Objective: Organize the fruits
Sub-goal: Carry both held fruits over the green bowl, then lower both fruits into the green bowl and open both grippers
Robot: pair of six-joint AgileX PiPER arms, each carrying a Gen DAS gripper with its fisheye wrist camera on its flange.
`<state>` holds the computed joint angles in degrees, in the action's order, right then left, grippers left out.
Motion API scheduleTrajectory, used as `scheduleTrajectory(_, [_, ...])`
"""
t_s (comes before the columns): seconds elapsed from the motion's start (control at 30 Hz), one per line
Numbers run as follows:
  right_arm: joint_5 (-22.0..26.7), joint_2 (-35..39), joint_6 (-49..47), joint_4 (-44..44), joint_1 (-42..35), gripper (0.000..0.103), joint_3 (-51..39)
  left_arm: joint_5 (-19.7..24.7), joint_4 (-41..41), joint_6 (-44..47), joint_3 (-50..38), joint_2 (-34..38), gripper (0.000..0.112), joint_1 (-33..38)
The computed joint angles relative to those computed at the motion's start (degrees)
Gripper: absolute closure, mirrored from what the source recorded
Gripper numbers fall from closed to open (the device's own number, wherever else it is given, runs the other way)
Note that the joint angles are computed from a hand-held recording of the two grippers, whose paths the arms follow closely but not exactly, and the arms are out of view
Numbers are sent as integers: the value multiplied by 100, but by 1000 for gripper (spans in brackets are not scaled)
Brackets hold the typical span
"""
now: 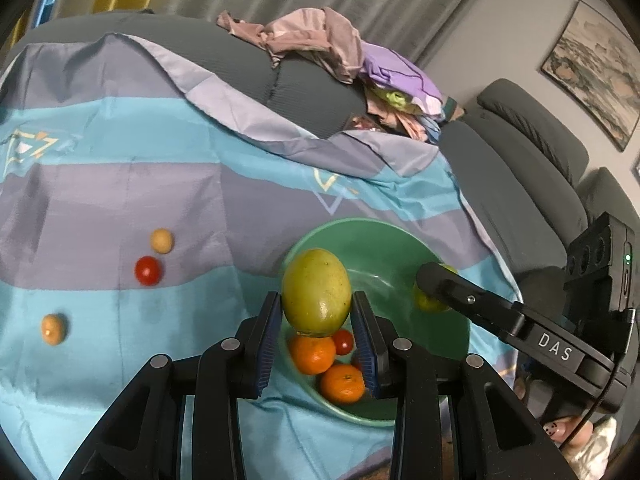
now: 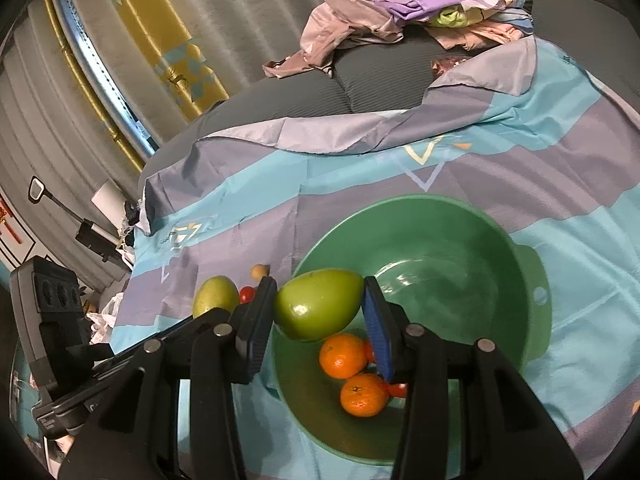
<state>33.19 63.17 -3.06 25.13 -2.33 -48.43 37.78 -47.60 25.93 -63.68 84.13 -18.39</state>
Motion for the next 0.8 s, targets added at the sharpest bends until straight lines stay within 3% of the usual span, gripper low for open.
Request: scheduleTrajectory(0.8, [113,65,569,-856,-126,59,-42,68,-81,-79,-236,359,77,-465])
